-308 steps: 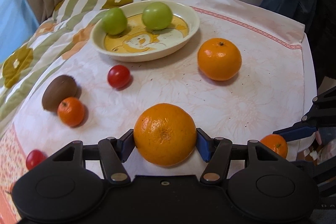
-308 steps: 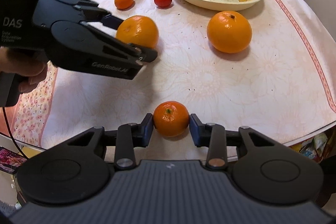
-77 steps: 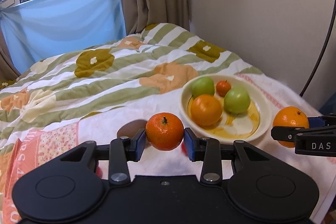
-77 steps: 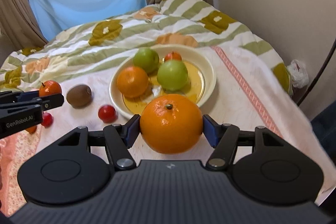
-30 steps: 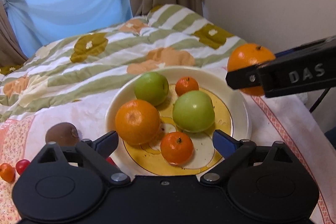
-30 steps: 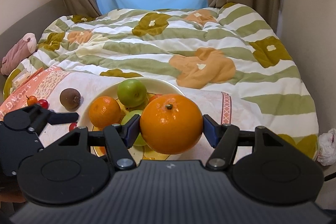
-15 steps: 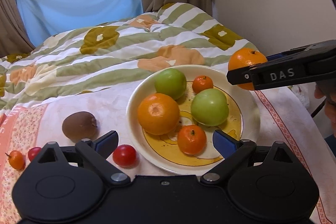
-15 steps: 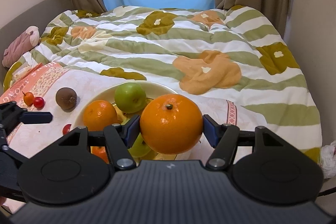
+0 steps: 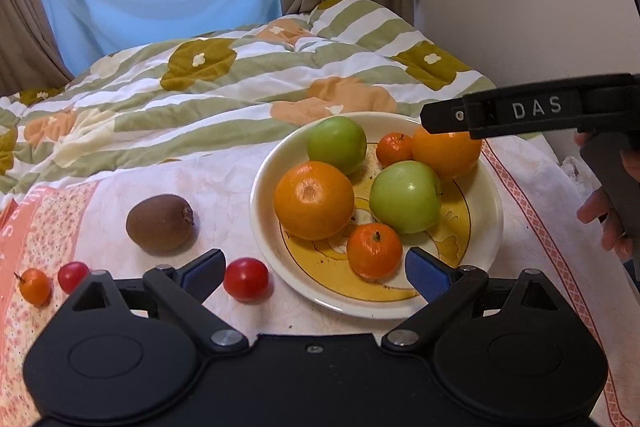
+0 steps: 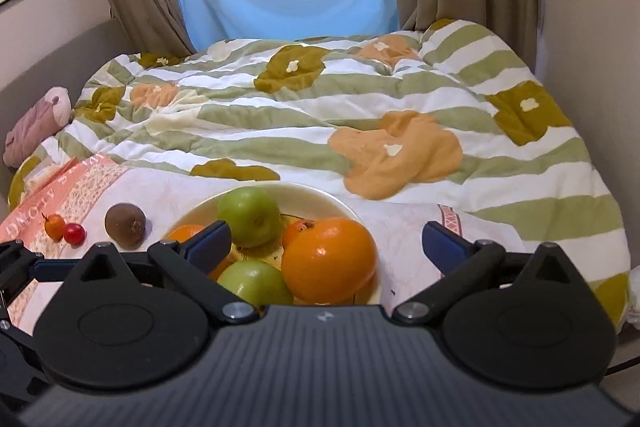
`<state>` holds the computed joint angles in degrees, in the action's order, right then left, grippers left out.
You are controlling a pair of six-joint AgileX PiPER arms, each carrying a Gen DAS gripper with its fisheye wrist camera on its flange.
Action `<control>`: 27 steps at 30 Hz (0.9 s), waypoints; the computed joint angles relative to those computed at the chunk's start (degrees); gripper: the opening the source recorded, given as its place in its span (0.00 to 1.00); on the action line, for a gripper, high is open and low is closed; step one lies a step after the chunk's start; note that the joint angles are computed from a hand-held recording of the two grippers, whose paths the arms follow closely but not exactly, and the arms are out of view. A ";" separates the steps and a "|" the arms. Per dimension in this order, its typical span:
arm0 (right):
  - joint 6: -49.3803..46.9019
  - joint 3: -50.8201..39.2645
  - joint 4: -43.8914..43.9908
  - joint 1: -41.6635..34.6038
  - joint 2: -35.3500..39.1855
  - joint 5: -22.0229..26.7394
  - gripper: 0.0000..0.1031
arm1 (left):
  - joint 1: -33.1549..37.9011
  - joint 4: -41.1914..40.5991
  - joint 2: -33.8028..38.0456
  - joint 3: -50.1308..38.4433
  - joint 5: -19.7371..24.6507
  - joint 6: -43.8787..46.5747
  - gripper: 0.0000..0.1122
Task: Organize fruits
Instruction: 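Lower both fruits into the bowl and open both tools, then withdraw both tools and reach toward a tangerine and a red tomato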
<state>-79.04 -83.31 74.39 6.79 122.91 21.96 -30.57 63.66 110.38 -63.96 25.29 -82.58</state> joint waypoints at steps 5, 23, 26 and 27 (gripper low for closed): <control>-8.36 3.05 7.79 -0.75 -1.63 0.94 1.00 | -0.74 -0.76 -0.75 0.06 2.01 0.75 0.88; 0.37 15.72 -3.76 0.80 -19.16 0.88 1.00 | -6.75 0.86 -15.27 7.00 12.23 -3.01 0.88; 6.63 18.75 -8.18 1.74 -23.48 0.42 1.00 | -8.59 2.16 -19.77 10.57 15.33 -5.97 0.88; 7.94 20.13 -8.91 2.27 -25.18 -0.06 1.00 | -8.84 2.28 -21.23 11.78 15.75 -6.66 0.88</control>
<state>-71.10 -63.18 65.48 9.06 97.73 21.91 -39.41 65.95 89.15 -52.18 41.04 -89.24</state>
